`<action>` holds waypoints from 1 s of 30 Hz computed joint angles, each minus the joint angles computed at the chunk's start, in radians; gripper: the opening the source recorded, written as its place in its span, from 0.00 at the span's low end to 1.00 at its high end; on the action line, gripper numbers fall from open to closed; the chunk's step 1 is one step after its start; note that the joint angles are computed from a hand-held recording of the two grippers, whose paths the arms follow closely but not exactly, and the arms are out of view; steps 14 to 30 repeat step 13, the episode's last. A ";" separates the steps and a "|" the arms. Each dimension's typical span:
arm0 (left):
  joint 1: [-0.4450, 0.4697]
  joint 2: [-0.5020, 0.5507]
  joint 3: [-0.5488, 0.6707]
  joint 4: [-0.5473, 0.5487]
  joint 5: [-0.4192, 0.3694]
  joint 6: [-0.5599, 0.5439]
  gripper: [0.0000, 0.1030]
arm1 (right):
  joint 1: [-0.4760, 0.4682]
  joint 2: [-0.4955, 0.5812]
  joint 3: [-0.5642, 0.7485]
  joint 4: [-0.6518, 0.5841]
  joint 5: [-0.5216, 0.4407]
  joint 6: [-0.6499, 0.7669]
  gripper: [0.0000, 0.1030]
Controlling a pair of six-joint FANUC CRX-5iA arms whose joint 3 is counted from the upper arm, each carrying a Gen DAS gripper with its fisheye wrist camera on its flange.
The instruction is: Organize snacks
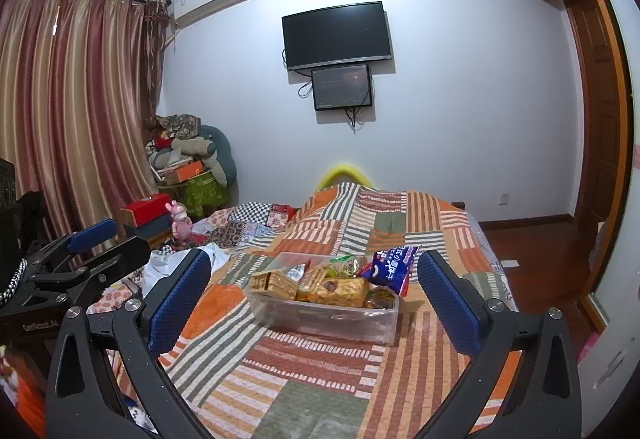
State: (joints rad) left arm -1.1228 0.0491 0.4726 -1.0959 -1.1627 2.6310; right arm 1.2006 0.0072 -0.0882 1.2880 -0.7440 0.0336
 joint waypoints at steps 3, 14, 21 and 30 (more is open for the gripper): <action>0.003 -0.001 0.000 0.003 0.002 0.008 1.00 | 0.000 -0.002 -0.003 0.000 0.004 -0.002 1.00; 0.012 -0.003 -0.006 0.020 0.018 -0.001 1.00 | -0.001 -0.002 -0.001 -0.011 0.007 0.004 1.00; 0.012 -0.003 -0.006 0.020 0.018 -0.001 1.00 | -0.001 -0.002 -0.001 -0.011 0.007 0.004 1.00; 0.012 -0.003 -0.006 0.020 0.018 -0.001 1.00 | -0.001 -0.002 -0.001 -0.011 0.007 0.004 1.00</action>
